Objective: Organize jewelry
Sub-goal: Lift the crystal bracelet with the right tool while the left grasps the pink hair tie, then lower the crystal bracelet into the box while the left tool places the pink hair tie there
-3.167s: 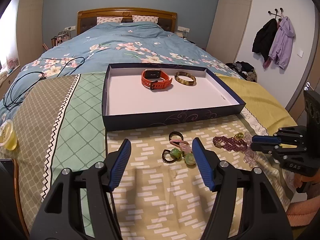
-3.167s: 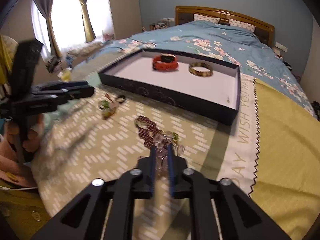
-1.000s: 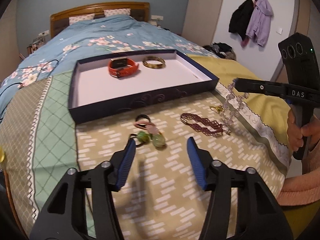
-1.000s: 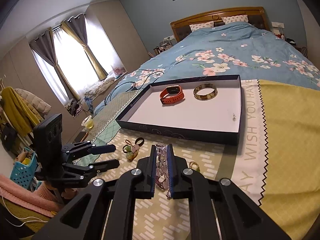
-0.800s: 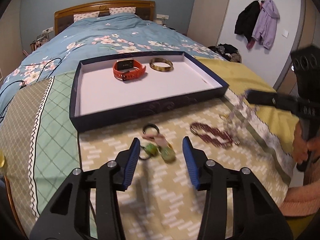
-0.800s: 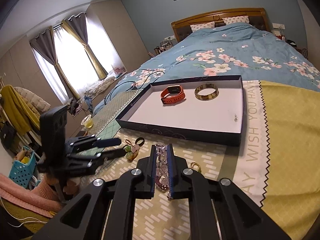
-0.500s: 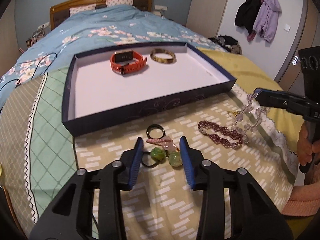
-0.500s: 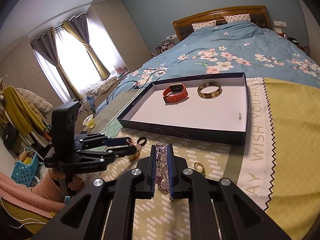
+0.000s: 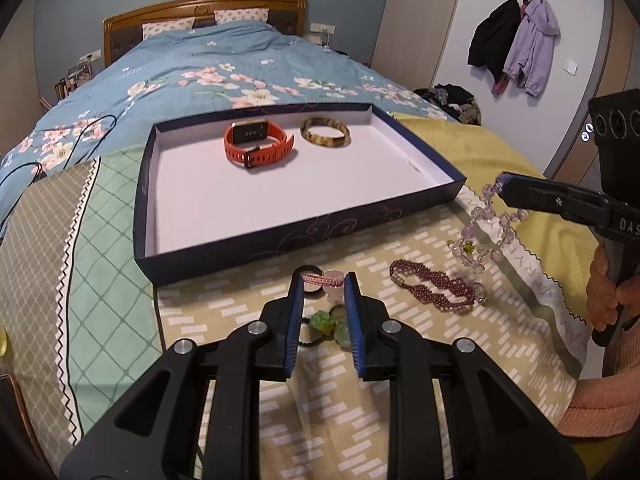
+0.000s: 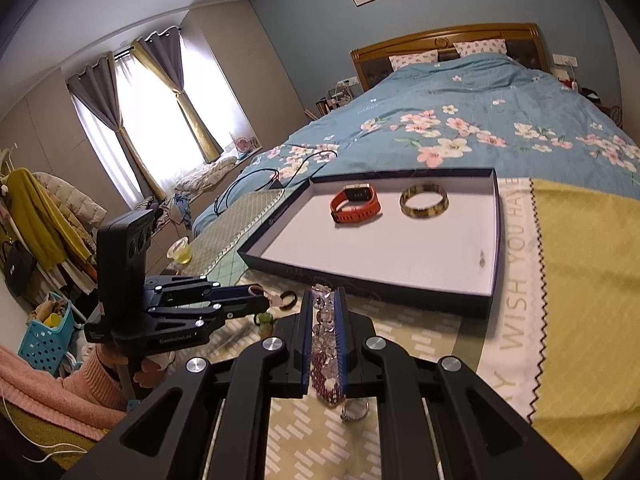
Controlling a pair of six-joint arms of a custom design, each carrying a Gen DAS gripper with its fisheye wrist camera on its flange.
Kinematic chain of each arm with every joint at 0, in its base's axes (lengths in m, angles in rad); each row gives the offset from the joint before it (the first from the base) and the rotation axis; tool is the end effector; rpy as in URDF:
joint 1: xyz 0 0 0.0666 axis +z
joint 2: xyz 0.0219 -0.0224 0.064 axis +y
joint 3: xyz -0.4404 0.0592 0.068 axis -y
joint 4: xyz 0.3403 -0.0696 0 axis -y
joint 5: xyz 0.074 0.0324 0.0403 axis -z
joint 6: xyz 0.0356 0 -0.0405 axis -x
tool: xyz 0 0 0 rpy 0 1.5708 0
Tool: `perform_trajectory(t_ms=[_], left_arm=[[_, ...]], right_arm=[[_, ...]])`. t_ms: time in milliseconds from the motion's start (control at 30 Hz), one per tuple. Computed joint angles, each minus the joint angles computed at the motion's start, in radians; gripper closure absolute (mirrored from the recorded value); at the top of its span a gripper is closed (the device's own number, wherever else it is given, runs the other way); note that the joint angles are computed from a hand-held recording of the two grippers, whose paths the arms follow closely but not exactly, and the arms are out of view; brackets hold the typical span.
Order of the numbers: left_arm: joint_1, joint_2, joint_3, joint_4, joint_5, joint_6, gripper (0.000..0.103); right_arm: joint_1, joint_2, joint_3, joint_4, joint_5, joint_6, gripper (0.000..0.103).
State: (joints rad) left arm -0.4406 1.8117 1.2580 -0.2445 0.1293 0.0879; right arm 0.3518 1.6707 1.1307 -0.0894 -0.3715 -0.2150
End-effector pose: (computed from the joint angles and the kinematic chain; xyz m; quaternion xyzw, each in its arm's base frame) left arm 0.5031 -0.2428 0.2847 0.1861 0.9058 -0.1560 0.3473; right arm 0.4762 0.1881 0.3238 -0.1434 0.8681 0.2827 0.3819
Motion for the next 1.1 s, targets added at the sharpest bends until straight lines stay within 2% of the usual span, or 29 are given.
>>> perform_trajectory(t_ms=[433, 1100], left_arm=[[-0.001, -0.027, 0.022, 0.011, -0.031, -0.018, 0.082], [0.022, 0.040, 0.162, -0.037, -0.057, -0.027, 0.082]], right_arm=[[-0.001, 0.035, 0.119, -0.045, 0.016, 0.049, 0.094], [-0.015, 0.161, 0.302, -0.123, 0.028, 0.024, 0.094]])
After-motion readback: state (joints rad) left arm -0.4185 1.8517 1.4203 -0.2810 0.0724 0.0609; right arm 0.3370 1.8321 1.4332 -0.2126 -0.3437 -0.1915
